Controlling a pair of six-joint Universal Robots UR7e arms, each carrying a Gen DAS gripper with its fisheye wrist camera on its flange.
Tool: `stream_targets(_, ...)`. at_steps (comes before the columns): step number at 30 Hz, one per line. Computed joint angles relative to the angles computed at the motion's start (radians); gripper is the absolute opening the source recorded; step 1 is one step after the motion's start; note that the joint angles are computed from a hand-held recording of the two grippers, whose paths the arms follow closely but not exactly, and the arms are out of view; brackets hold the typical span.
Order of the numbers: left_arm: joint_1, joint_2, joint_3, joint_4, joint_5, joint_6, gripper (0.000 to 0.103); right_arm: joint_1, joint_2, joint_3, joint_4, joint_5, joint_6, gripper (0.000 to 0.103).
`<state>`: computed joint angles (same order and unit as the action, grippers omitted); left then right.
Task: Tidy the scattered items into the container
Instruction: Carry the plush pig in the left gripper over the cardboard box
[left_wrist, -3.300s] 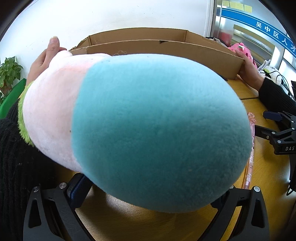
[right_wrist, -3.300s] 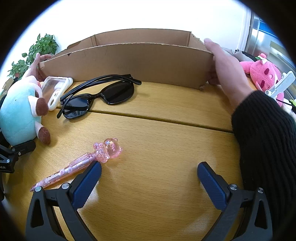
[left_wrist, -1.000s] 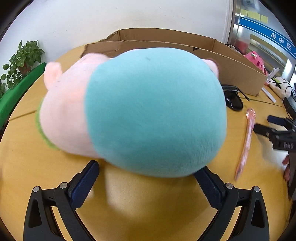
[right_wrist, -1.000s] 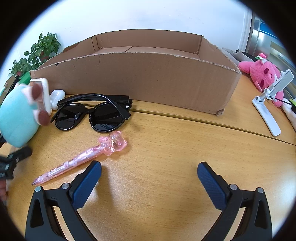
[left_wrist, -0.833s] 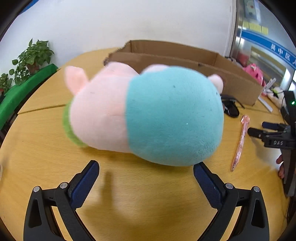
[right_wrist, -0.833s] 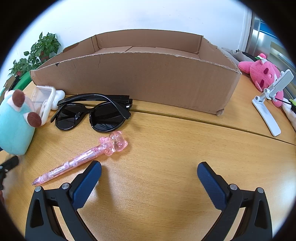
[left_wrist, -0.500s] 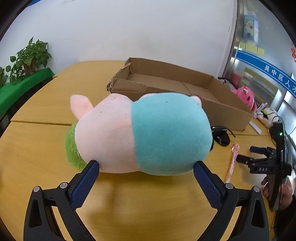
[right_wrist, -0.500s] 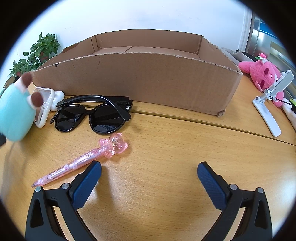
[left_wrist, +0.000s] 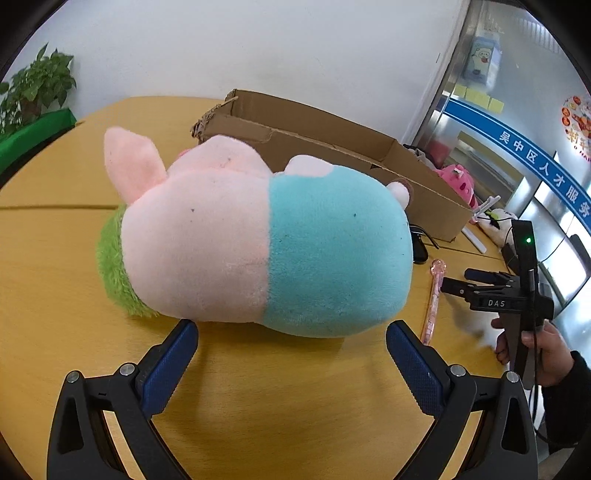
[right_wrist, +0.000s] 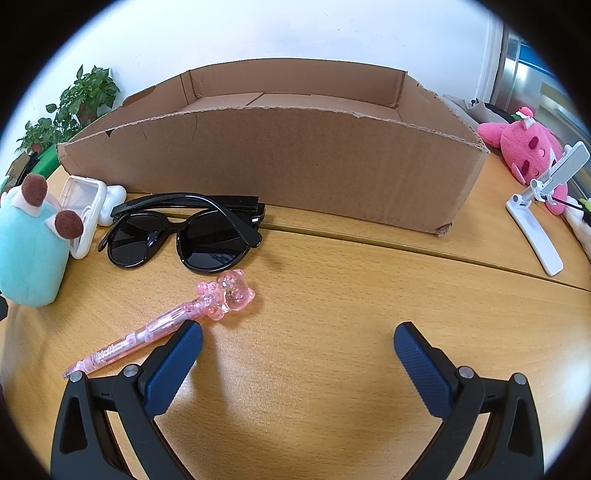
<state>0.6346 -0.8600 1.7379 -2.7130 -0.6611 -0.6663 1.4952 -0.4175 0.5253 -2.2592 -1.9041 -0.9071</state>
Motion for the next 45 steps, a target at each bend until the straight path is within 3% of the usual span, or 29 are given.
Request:
stream_targets(2,0.019,-0.014,0.015,-0.022,-0.063,-0.038,0.103,-0.001,-0.011,0.005,0.0,-0.004,0.006,0.103)
stream_targets(4,0.019,-0.021,0.044,-0.109,-0.062,-0.005,0.103,0.002,-0.049,0.079,-0.042,-0.012,0.016,0.103)
stream_targets(7,0.021,-0.022,0.061,-0.166,-0.07,0.018,0.103,0.017,-0.019,-0.014,0.098,-0.061,0.046,0.102)
stream_targets(9,0.018,-0.02,0.073,-0.24,-0.081,0.074,0.103,0.013,-0.059,0.008,0.132,0.029,0.052,0.101)
stream_targets(11,0.011,-0.026,0.09,-0.314,-0.093,0.12,0.103,0.015,-0.145,0.123,0.07,0.147,-0.015,0.101)
stream_targets(14,0.016,-0.037,0.104,-0.366,-0.121,0.12,0.103,0.041,-0.255,0.309,-0.067,0.271,-0.199,0.102)
stream_targets(16,0.025,-0.048,0.11,-0.383,-0.141,0.097,0.103,0.061,-0.283,0.344,-0.001,0.361,-0.282,0.102)
stream_targets(18,0.03,-0.056,0.121,-0.404,-0.141,0.074,0.103,0.082,-0.259,0.299,0.13,0.395,-0.347,0.102)
stream_targets(21,0.039,-0.066,0.132,-0.424,-0.15,0.055,0.103,0.118,-0.216,0.316,0.1,0.38,-0.473,0.102)
stream_targets(23,0.046,-0.068,0.134,-0.434,-0.156,0.042,0.103,0.135,-0.166,0.272,0.141,0.366,-0.51,0.102)
stream_targets(25,0.046,-0.069,0.132,-0.399,-0.097,-0.019,0.103,0.145,-0.102,0.182,0.249,0.346,-0.509,0.102)
stream_targets(27,0.057,-0.08,0.142,-0.394,-0.083,-0.085,0.102,0.152,-0.067,0.142,0.282,0.331,-0.49,0.102)
stream_targets(30,0.069,-0.082,0.178,-0.549,-0.105,-0.077,0.102,0.149,-0.003,0.028,0.425,0.294,-0.404,0.1)
stream_targets(32,0.069,-0.08,0.187,-0.584,-0.091,-0.082,0.102,0.141,-0.044,0.126,0.366,0.268,-0.397,0.092)
stream_targets(34,0.07,-0.072,0.175,-0.564,-0.084,-0.087,0.103,0.124,-0.116,0.256,0.295,0.294,-0.388,0.089)
stream_targets(37,0.087,-0.054,0.16,-0.607,-0.195,-0.078,0.103,0.092,-0.193,0.341,0.347,0.348,-0.306,0.083)
stream_targets(41,0.104,-0.015,0.112,-0.587,-0.34,-0.111,0.097,0.057,-0.331,0.553,0.29,0.381,-0.307,0.083)
stream_targets(45,0.068,-0.007,0.08,-0.479,-0.297,-0.117,0.086,0.037,-0.413,0.686,0.208,0.381,-0.293,0.083)
